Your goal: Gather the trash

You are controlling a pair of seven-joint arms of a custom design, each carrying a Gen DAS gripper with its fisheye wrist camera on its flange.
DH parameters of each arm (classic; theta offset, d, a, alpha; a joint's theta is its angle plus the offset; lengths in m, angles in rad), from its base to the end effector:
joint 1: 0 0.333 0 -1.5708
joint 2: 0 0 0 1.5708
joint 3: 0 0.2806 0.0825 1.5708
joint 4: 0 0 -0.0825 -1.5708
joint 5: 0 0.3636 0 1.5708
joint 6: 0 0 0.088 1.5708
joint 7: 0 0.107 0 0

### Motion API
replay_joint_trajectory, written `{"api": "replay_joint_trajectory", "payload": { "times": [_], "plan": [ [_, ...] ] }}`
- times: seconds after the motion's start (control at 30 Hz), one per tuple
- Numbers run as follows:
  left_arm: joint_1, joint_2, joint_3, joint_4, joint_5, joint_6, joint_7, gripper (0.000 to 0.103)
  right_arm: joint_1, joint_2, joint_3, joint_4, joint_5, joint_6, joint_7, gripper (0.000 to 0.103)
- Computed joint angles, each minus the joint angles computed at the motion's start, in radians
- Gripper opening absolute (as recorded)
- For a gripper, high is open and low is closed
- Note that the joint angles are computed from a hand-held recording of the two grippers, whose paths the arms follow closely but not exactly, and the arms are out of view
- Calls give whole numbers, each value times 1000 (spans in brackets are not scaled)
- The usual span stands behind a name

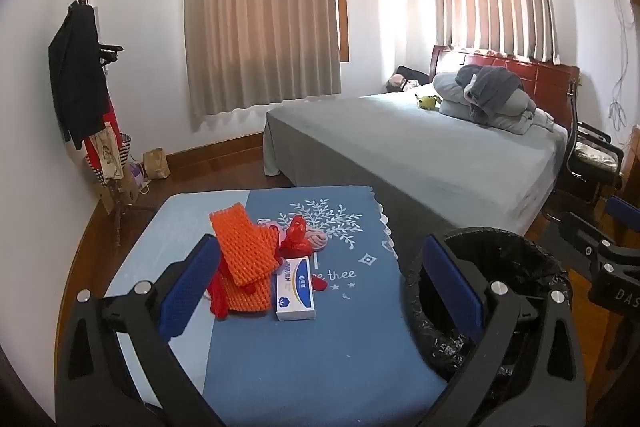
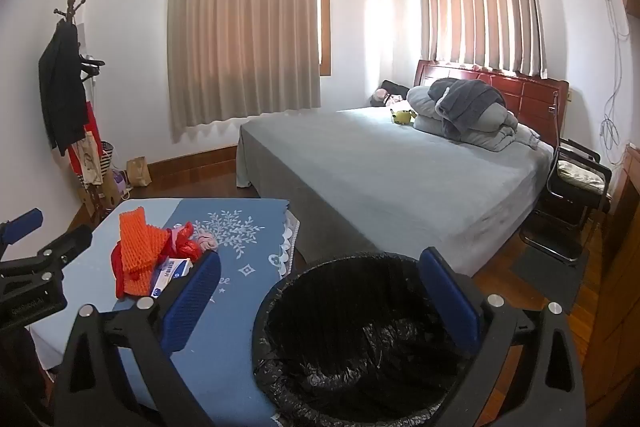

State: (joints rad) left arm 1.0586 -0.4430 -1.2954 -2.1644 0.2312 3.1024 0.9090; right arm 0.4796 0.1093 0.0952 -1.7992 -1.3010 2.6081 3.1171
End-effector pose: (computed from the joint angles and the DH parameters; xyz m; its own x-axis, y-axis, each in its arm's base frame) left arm 0.5086 -0.2197 0.5280 0.0013 -0.9990 -0.0452 -0.4363 0.0401 -0.8989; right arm 0.5054 0.3491 0.5208 -0.0060 -0.9994 -0.0347 -0.4179 0.0340 -0.9079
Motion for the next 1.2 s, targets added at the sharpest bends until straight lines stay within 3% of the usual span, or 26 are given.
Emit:
{"api": "replay_joint_trajectory", "payload": {
  "times": [1.2],
  "plan": [
    [2, -1, -1, 2, 4, -4, 0, 98, 11, 16, -8, 20, 25, -4, -27, 97]
  ]
}}
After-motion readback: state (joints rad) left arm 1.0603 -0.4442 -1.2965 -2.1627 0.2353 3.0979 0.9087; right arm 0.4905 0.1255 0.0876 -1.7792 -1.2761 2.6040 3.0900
